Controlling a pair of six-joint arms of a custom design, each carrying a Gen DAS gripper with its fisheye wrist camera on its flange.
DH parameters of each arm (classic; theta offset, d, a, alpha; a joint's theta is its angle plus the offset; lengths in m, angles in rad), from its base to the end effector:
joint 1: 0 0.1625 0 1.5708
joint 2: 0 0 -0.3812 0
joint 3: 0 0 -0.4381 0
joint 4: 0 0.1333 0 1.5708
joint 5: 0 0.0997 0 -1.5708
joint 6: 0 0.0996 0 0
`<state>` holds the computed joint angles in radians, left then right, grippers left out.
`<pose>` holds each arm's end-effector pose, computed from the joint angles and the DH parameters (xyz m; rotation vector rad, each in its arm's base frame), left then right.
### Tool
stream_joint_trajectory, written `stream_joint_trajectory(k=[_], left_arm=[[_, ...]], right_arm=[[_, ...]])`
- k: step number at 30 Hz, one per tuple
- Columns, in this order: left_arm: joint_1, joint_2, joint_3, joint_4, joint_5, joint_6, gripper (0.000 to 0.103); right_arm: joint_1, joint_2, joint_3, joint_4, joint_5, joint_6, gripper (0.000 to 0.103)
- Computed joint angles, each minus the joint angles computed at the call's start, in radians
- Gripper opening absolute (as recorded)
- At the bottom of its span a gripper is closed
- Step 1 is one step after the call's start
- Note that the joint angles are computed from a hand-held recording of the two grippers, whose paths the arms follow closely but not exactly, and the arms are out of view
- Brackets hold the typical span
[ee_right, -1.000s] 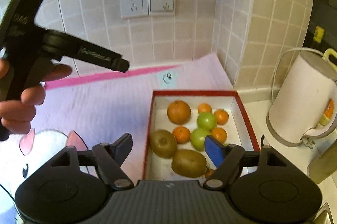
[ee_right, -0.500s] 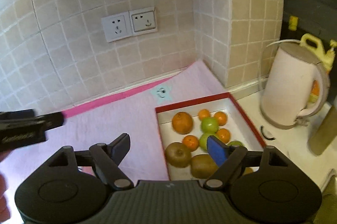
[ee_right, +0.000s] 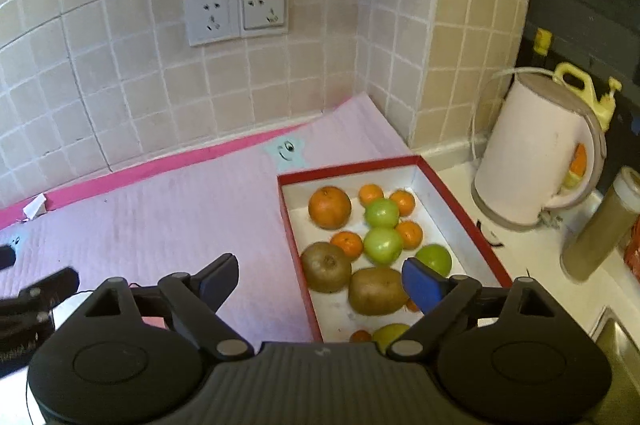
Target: Organize fruits
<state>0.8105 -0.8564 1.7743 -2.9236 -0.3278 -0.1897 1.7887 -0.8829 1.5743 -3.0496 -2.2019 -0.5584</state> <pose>-0.2622 -0.6060 0.1154 0.2573 1.9931 -1.0401 0.2256 -0.6740 0.1916 0.5768 -2.2277 0.8074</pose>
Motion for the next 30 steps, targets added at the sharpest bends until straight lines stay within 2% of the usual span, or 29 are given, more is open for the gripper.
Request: stream_joint_trajectory(k=[9, 19, 23, 26, 30], left_arm=[[0.002, -0.023, 0.032, 0.069, 0.011, -0.098, 0.092], [0.005, -0.018, 0.024, 0.073, -0.009, -0.09, 0.093], [0.006, -0.019, 0.017, 0.11, -0.009, -0.125, 0.093], [0.008, -0.024, 0.016, 0.098, -0.031, -0.11, 0.093], [0.004, -0.012, 0.007, 0.102, -0.014, -0.105, 0.093]], right_arm=[[-0.005, 0.013, -0.006, 0.049, -0.029, 0.032, 0.091], [-0.009, 0.011, -0.007, 0.061, -0.027, 0.038, 0.091], [-0.013, 0.009, -0.009, 0.07, -0.021, 0.043, 0.091], [-0.015, 0.008, -0.011, 0.072, -0.019, 0.041, 0.091], [-0.016, 0.007, -0.014, 0.075, -0.019, 0.043, 0.091]])
